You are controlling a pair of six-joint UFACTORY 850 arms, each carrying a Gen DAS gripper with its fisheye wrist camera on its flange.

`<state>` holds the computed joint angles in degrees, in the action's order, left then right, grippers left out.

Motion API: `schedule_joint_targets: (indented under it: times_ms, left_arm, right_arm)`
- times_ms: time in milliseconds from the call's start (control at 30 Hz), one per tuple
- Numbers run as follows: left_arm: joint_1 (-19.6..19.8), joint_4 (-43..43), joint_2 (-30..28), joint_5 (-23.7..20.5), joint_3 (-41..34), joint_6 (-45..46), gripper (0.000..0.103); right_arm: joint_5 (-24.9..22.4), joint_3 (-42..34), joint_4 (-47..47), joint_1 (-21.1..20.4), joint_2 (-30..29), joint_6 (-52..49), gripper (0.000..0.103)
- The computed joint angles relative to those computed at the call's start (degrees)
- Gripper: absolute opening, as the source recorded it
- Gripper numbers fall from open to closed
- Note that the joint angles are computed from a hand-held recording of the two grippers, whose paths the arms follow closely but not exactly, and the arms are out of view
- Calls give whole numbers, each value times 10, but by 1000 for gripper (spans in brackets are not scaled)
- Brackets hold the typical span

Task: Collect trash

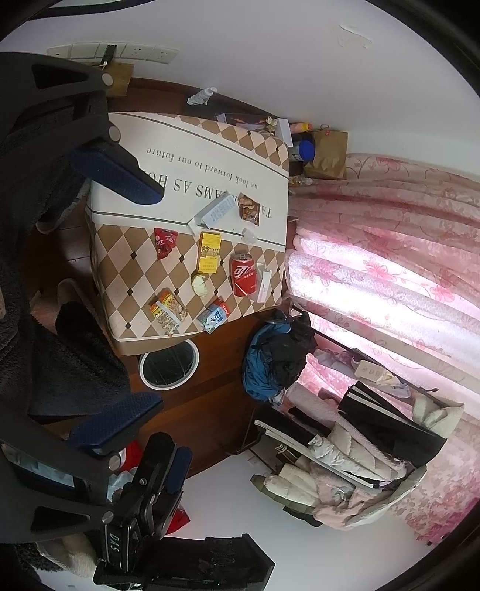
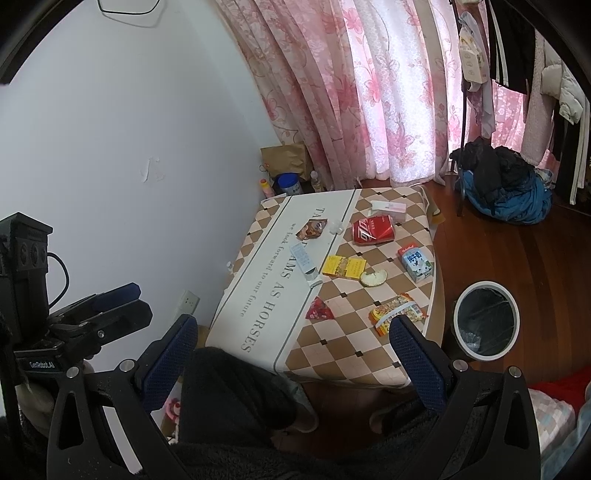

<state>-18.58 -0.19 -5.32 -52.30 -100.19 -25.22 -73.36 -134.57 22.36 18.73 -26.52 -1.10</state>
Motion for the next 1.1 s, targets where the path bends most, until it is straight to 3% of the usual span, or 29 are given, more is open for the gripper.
schedule_joint_targets:
  times_ms: [33, 133, 767, 833, 933, 1000, 1067, 1100]
  left_arm:
    - [5, -13, -9, -19, -18, 3, 103]
    - [5, -14, -10, -22, -21, 4, 103]
    - [14, -56, -2, 2, -8, 8, 103]
    - [13, -36, -6, 0, -12, -11, 103]
    - [6, 59, -30, -25, -23, -82, 103]
    - [0, 156, -51, -64, -24, -121, 103]
    - [5, 203, -71, -79, -12, -150, 103]
    - [7, 218, -82, -109, -14, -148, 103]
  right_arm:
    - [0, 0, -1, 0, 0, 1, 103]
    - [-2, -8, -4, 2, -5, 4, 103]
    - [-5, -20, -3, 2, -11, 2, 103]
    - [-1, -13, -7, 2, -8, 11, 103]
    - [7, -2, -9, -3, -9, 34, 103]
    - [19, 15, -19, -8, -13, 61, 103]
    - [28, 36, -29, -13, -20, 83, 103]
    - [28, 44, -34, -16, -30, 100, 103]
